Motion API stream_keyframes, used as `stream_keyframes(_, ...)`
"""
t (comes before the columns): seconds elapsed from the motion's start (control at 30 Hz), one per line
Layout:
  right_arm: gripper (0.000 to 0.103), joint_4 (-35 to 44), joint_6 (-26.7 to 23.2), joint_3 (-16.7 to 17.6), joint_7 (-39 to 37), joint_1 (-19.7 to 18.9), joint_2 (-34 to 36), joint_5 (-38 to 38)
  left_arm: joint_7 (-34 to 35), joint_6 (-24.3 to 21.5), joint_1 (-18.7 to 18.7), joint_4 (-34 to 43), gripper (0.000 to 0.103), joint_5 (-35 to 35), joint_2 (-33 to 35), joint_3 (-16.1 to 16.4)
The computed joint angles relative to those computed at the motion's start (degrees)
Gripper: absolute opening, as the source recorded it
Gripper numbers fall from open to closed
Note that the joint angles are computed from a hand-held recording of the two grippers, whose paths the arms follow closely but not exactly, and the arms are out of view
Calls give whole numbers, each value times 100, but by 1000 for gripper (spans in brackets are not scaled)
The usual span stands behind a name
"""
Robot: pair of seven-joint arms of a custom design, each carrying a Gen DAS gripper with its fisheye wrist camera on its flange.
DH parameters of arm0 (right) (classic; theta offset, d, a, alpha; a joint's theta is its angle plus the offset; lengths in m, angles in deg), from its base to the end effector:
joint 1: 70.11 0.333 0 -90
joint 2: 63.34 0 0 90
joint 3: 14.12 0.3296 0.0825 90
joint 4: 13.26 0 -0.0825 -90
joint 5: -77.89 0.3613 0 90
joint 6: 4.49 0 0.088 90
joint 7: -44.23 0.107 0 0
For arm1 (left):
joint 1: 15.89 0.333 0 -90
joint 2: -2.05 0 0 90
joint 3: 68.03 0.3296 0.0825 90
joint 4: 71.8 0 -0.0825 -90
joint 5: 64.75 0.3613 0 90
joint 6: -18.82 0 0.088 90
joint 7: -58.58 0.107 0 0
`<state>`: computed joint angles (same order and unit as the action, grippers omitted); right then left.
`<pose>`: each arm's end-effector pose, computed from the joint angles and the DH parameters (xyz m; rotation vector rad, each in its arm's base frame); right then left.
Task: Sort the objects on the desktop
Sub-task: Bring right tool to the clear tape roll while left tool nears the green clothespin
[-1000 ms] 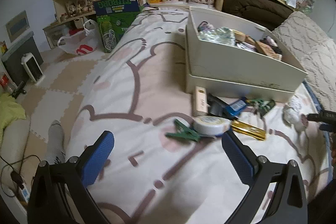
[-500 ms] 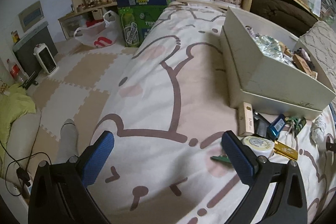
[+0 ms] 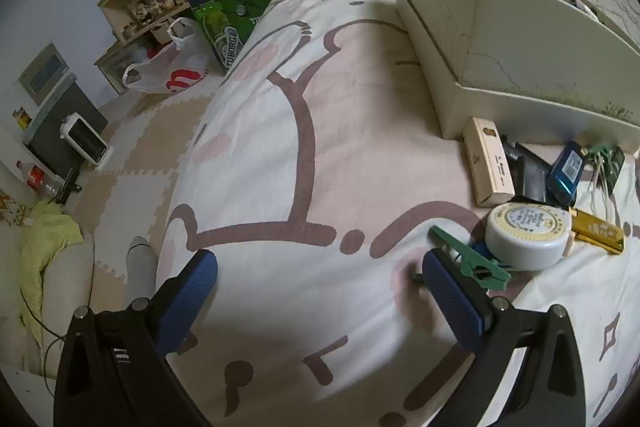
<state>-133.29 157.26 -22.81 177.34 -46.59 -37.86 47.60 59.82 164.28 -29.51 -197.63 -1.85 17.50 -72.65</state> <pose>0.5701 0.1814 0.2632 -2.0780 2.0535 -0.5284 0.5177 -0.1809 0.2948 -2.0597 1.4801 -0.2125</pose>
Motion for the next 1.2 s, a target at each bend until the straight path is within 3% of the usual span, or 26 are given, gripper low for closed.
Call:
stream_keyframes(0.23,103,-210,210,828,-1468,-581,-183,995,-168,872,197,-210,103,26,-9,85)
stream_keyframes(0.33,103,-181,236,1045,-2076,-670,-160,1428,105,1353,246,-230,103,-154,74,83)
stream_keyframes(0.47,103,-224,373,1385,-2915,-903,-165,2085,430,1187,-25,-67,103,-46,171,93)
stream_keyframes(0.63,103,-137,321,2127,-4186,-1557,-60,3193,804,1698,-75,-160,103,-260,191,86)
stream_keyframes(0.9,103,13,211,2241,-5182,-1684,-4,4171,1738,2049,-460,-146,103,-599,268,117)
stream_keyframes(0.97,103,-27,252,2191,-5260,-1651,-49,4404,1646,1854,-658,-104,103,-447,230,220)
stream_keyframes(1.07,103,-728,611,2469,-5360,-1650,-551,5212,1383,1885,-670,-219,103,-282,89,268)
stream_keyframes(1.2,103,-880,939,3432,-6453,-2621,-612,6777,626,2175,-528,-478,103,112,-227,332)
